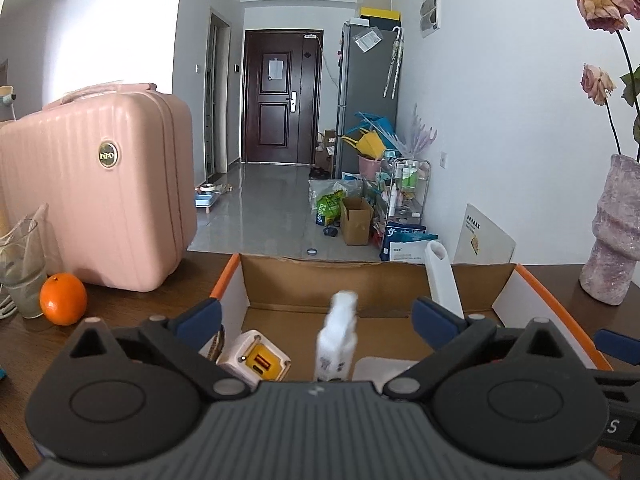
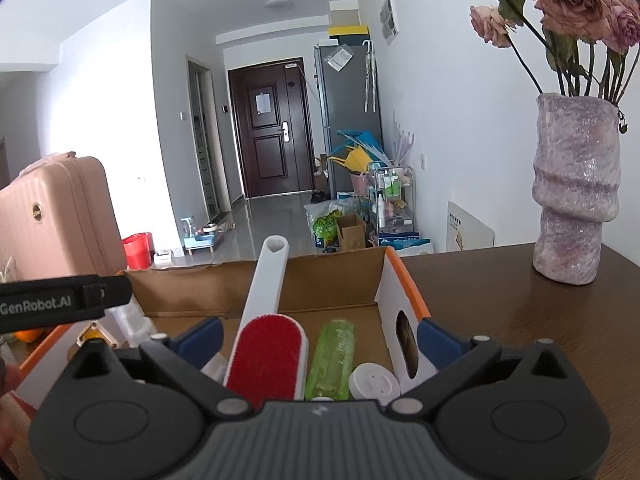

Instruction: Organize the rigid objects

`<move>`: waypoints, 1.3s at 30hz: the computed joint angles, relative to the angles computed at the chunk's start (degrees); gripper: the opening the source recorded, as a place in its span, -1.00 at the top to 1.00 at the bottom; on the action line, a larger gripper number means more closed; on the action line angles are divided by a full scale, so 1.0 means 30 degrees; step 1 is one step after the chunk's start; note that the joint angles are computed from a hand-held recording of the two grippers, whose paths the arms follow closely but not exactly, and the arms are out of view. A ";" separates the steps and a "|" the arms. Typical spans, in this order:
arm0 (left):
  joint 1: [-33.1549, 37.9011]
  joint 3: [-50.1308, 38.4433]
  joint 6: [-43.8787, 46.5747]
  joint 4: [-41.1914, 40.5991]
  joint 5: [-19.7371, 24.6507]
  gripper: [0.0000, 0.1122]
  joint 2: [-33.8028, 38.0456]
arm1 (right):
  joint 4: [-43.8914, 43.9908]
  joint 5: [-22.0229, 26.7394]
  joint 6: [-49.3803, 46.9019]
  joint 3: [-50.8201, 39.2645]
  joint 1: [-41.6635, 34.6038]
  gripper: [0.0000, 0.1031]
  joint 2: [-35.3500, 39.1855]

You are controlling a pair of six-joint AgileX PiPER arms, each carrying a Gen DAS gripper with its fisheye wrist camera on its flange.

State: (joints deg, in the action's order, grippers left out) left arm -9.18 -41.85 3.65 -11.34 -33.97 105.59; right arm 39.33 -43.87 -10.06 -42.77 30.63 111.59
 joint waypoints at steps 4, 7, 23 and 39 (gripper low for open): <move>0.0007 0.0052 0.0450 -0.0363 0.0143 -0.84 -0.0143 | 0.0211 -0.0070 -0.0150 0.0038 0.0079 -1.00 -0.0084; -0.0063 0.0161 0.0945 -0.0786 0.0125 -0.84 -0.0217 | 0.0513 -0.0169 -0.0318 0.0086 0.0229 -1.00 -0.0168; 0.0112 0.2901 0.1323 -0.0953 -0.1016 -0.84 -0.2163 | 0.2361 -0.1507 -0.0949 0.2126 0.1866 -1.00 -0.1616; 0.0646 1.1258 0.1559 -0.0419 0.0144 -0.84 -1.2868 | 1.2525 -0.6829 -0.3817 0.8160 1.1976 -1.00 -0.8656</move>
